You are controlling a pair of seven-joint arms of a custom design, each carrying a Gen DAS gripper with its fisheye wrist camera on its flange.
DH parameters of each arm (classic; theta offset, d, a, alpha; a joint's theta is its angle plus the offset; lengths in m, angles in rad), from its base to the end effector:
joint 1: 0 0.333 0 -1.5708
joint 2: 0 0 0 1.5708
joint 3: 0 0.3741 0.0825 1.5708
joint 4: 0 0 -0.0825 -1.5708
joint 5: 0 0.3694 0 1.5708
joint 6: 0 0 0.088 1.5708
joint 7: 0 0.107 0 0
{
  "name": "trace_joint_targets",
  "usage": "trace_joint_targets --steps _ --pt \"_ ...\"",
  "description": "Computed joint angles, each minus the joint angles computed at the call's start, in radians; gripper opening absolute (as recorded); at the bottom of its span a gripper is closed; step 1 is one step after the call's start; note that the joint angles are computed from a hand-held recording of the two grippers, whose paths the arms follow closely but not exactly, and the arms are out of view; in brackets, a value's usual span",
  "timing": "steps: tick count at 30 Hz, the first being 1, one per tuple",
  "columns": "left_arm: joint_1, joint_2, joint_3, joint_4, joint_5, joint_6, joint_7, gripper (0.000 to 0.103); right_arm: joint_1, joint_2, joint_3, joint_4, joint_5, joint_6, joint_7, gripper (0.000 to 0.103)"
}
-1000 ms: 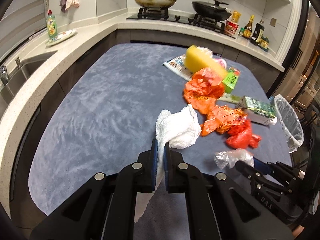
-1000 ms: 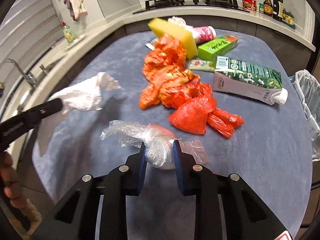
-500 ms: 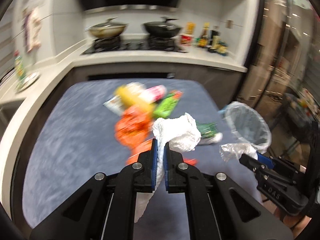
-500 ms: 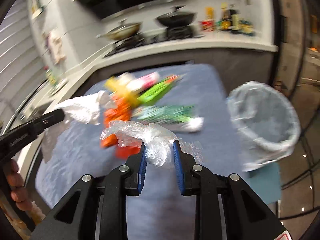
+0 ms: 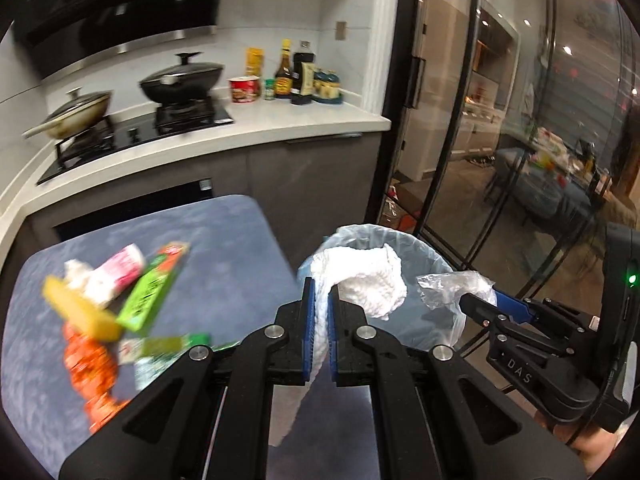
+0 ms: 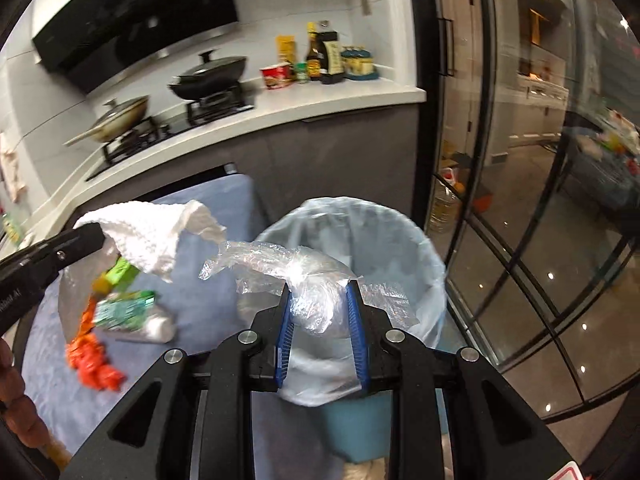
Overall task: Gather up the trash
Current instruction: 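Carry the white tissue in the left tool over the bin and open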
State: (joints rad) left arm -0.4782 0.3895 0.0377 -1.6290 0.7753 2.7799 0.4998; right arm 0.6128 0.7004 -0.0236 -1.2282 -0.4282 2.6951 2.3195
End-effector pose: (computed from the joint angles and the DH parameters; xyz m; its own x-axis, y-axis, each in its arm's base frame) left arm 0.6350 -0.3391 0.5337 -0.0428 -0.9960 0.0786 -0.6329 -0.0339 -0.7735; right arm 0.6665 0.4704 0.4948 0.2155 -0.9689 -0.1213 -0.6888 -0.0628 -0.7222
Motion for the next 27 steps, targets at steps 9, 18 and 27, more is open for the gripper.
trace_joint_targets --steps 9,18,27 --pt "0.024 0.252 -0.051 0.284 -0.282 -0.072 0.248 0.005 -0.054 0.174 0.015 0.24 0.085 -0.117 -0.09 0.025" --pt "-0.024 0.337 0.009 0.395 -0.401 -0.114 0.324 0.012 -0.049 0.233 -0.02 0.312 0.127 -0.121 -0.084 0.056" --pt "-0.043 0.307 0.044 0.348 -0.398 -0.091 0.287 0.032 -0.031 0.205 -0.042 0.283 0.085 -0.097 -0.036 0.06"
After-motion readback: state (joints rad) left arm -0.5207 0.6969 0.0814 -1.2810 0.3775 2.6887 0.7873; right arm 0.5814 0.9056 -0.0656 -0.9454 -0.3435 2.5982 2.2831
